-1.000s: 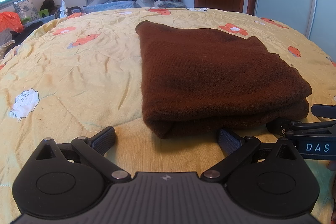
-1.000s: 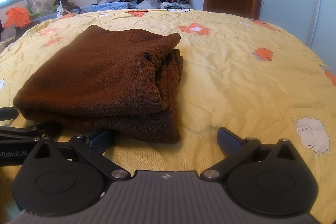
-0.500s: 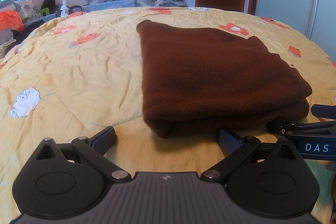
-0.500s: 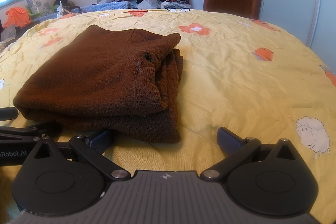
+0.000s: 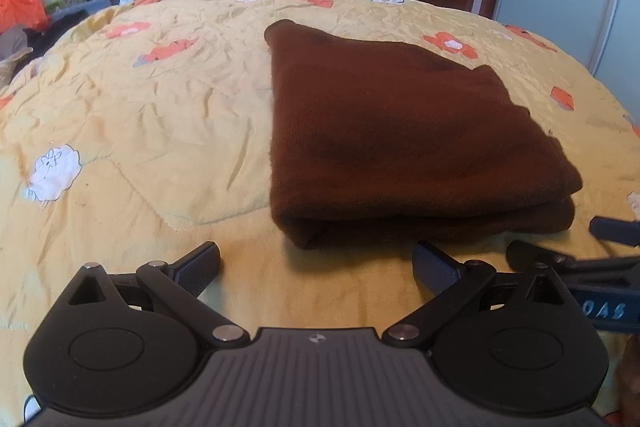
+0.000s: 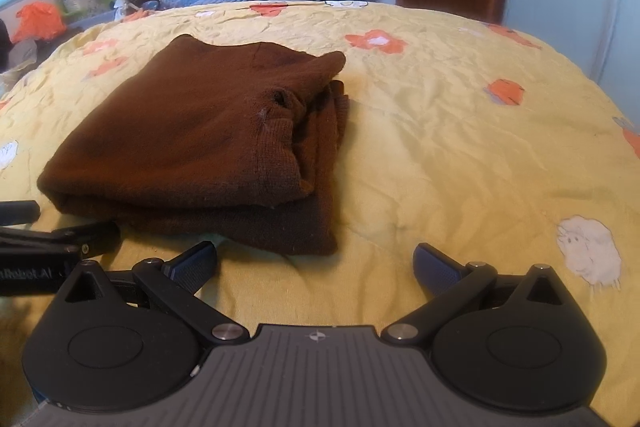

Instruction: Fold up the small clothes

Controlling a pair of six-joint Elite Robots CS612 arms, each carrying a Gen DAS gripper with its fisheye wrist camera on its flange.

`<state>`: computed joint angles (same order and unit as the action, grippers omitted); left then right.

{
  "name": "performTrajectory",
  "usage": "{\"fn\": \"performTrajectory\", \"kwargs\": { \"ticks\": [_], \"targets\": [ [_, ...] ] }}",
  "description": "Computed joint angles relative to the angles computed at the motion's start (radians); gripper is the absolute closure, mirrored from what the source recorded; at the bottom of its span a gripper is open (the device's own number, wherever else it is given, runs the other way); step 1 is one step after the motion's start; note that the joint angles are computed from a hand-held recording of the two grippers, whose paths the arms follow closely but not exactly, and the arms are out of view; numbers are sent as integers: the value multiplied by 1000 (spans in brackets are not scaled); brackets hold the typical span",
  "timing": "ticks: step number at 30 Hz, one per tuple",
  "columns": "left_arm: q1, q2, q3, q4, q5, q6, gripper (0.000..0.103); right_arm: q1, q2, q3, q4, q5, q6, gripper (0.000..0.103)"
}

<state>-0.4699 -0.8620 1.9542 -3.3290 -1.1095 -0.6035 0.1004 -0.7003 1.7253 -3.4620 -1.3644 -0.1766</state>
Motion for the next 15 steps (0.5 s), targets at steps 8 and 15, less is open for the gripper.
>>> {"fn": "performTrajectory", "kwargs": {
  "ticks": [8, 15],
  "targets": [
    [-13, -15, 16, -50, 19, 27, 0, 6, -19, 12, -3, -20, -26, 0],
    [-21, -24, 37, -106, 20, 49, 0, 2, -25, 13, 2, 5, -19, 0]
  ]
}}
